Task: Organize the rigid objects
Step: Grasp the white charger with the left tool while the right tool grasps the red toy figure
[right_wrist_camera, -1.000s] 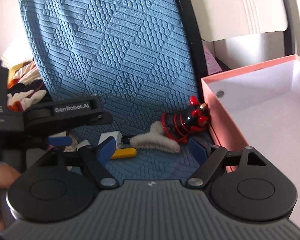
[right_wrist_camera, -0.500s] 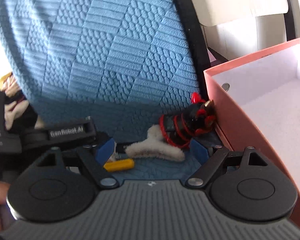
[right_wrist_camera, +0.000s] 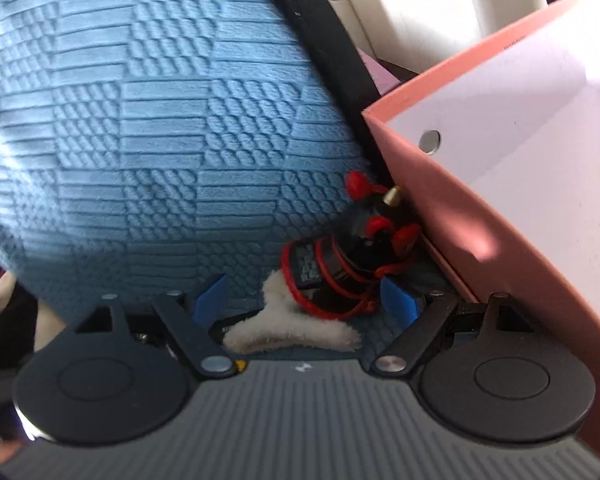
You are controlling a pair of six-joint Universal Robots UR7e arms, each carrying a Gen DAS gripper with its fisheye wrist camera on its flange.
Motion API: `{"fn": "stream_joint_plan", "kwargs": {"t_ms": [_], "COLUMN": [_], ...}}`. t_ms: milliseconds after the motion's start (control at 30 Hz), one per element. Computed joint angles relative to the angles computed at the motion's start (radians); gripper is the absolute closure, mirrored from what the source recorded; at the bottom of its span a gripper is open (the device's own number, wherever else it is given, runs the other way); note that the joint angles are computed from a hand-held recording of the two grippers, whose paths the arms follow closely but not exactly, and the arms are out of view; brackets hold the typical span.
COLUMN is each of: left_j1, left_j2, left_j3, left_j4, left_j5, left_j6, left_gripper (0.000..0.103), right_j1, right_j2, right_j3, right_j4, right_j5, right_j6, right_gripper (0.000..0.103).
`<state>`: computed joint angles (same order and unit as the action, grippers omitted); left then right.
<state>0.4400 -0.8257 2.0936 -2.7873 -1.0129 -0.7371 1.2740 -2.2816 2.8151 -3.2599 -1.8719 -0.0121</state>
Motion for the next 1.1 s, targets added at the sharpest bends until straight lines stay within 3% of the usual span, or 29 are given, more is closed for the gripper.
{"fn": "stream_joint_plan", "kwargs": {"t_ms": [100,400,600,700,833,1000,1100], "left_j1": [0.009,0.018,0.043,0.06,0.078,0.084,0.072], "left_j2": [0.012,0.1,0.137,0.157,0.192,0.236,0.27], "left_j3": [-0.001,-0.038,-0.046,-0.052,-0.061,-0.08,-0.094], "left_j4": [-0.029,-0.024,-0.099,-0.138,-0.178,-0.222,-0.234], "left_j5": [-0.014,0.059,0.053,0.049,0.047,0.069,0.087], "left_j6": [0.025,0.107,0.143,0.164,0.215,0.26,0.274], "left_gripper": [0.007,0.021,0.024,0.024,0.024,0.024,0.025], "right_j1": [0.016,0.044,0.061,0.022,-0.06,-0.11,-0.171], "right_j2": [0.044,0.238,0.355,0.335,0.253,0.215,0.165], "right_j3": [-0.015,-0.033,-0.039,-0.032,-0.037,-0.043,-0.057], "right_j4": [-0.014,-0.204,-0.346,-0.357,-0.237,-0.188,-0.128], "right_j5": [-0.041,-0.159,-0.199,-0.165,-0.094,-0.042,0.022], "right_j6": [0.067,0.268,0.273,0.278,0.327,0.328,0.311], "right_gripper": [0.019,0.019,0.019,0.021,0.024,0.026,0.036]}}
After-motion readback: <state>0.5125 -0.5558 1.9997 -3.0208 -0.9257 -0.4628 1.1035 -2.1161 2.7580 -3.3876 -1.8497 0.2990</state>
